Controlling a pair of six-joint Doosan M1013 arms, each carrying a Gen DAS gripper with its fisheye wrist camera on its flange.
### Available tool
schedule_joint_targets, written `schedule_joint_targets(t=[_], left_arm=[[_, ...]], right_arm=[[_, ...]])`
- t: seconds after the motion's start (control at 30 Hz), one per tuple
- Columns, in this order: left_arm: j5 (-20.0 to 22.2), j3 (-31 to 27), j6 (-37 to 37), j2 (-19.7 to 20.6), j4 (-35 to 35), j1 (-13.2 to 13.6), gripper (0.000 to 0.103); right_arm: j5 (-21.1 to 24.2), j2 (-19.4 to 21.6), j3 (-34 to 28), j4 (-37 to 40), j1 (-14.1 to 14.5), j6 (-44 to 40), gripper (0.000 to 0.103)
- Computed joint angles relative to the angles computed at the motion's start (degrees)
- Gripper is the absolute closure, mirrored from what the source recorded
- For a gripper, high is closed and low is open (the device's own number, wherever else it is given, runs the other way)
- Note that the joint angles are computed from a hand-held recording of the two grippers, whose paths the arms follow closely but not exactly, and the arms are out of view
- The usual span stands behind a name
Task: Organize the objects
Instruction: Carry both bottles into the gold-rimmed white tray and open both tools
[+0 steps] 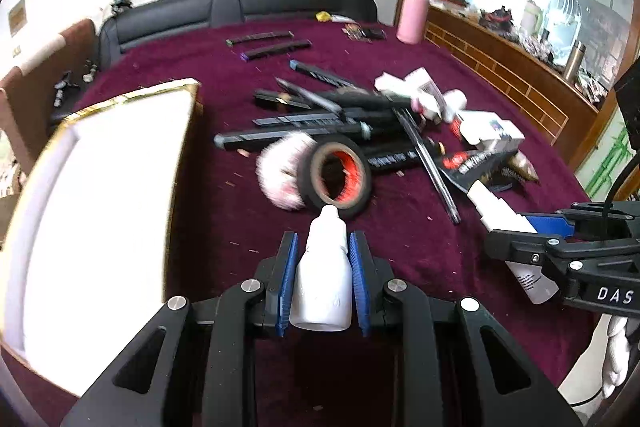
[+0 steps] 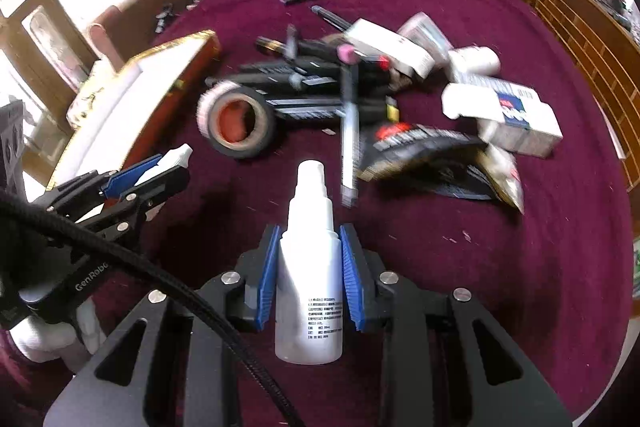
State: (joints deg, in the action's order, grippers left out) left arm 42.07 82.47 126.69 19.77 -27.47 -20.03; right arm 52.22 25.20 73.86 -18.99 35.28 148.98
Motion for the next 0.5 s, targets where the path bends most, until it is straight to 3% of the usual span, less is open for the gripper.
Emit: schedule_joint_targets(t=[0.27, 0.5], left_arm=[[-3.1, -1.3, 0.4, -1.2, -3.3, 3.8, 0.081], [-4.0, -6.0, -0.5, 0.8, -4.4, 6.8, 0.081]], right_arm=[[-3.1, 3.3, -9.1, 6.2, -0.4, -9.2, 0.075], [-1.6, 10.2, -26.0, 12.4, -1.2, -17.6, 0.075]])
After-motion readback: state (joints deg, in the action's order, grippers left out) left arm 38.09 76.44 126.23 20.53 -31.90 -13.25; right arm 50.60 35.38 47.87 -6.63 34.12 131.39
